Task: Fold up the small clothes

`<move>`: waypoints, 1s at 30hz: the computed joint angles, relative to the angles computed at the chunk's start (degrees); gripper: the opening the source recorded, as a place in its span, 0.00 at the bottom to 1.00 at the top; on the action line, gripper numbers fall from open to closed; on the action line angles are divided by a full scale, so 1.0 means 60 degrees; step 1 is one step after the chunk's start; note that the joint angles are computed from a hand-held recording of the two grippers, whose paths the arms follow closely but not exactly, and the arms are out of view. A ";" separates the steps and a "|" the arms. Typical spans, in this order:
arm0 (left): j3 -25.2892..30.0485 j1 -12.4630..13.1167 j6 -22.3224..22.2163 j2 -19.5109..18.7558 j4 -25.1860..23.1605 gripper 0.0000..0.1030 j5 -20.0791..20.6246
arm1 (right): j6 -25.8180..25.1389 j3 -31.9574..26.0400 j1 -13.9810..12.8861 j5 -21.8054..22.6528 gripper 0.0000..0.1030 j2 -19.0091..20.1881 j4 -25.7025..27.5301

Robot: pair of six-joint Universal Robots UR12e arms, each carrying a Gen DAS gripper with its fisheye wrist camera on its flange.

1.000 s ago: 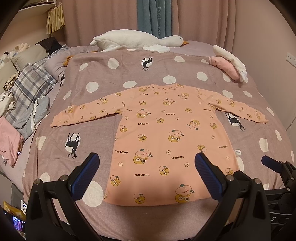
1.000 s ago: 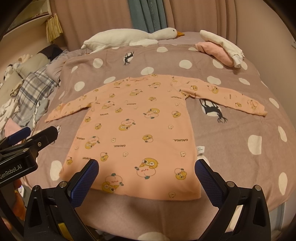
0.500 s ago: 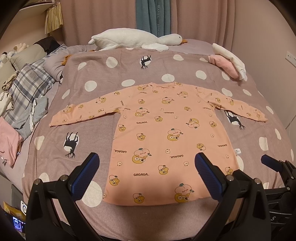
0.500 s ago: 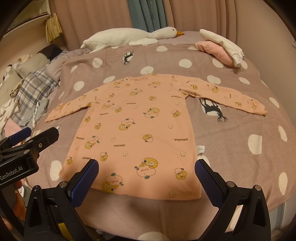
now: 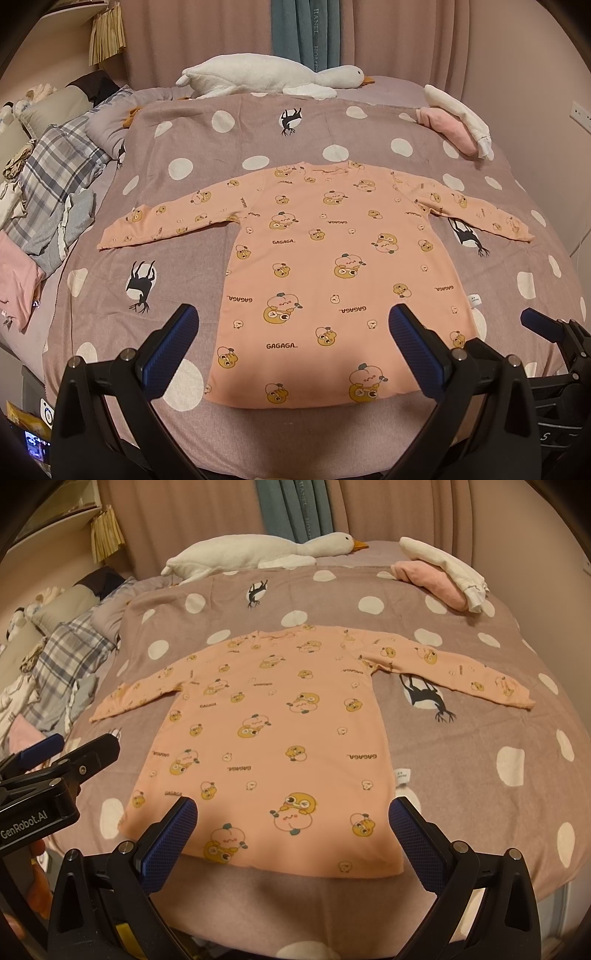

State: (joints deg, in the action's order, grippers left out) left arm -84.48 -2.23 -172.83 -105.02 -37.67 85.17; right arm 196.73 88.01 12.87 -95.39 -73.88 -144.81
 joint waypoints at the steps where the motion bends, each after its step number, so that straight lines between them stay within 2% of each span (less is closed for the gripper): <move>1: -0.0012 -0.0004 -0.0002 0.0001 0.0008 1.00 0.0004 | 0.0010 0.0012 0.0005 -0.0001 0.99 -0.0001 -0.0014; 15: -0.0020 0.0006 0.0018 0.0007 -0.0048 1.00 -0.0021 | 0.0059 0.0006 0.0006 0.0021 0.99 -0.0001 0.0029; 19: 0.0017 0.0048 -0.0012 -0.0035 -0.0232 1.00 -0.0252 | 0.0302 0.0189 -0.0092 0.0423 0.99 -0.0033 -0.0172; 21: 0.0076 0.0123 -0.0087 -0.0074 -0.0453 1.00 -0.0695 | 0.0513 0.0367 -0.0286 0.1100 0.99 -0.0069 -0.0458; 23: 0.0140 0.0275 -0.0173 -0.0125 -0.0733 1.00 -0.1524 | 0.0828 0.0579 -0.0514 0.1890 0.99 -0.0106 -0.0869; 24: 0.0173 0.0397 -0.0239 -0.0162 -0.0911 1.00 -0.2184 | 0.1094 0.0772 -0.0683 0.2427 0.99 -0.0128 -0.1269; 26: 0.0217 0.0718 -0.0450 -0.0276 -0.1308 1.00 -0.3888 | 0.1496 0.0947 -0.0920 0.2956 0.99 -0.0140 -0.1694; 28: 0.0236 0.0909 -0.0703 -0.0390 -0.1405 1.00 -0.4935 | 0.2008 0.1159 -0.1145 0.3103 0.99 -0.0159 -0.2037; 30: 0.0238 0.0911 -0.0996 -0.0500 -0.1001 1.00 -0.5163 | 0.2532 0.1306 -0.1320 0.2819 0.99 -0.0194 -0.2157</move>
State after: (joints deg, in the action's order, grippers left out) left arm -83.05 3.23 -178.81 -108.02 -43.68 54.19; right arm 211.93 95.85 4.95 -78.47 -75.04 -157.75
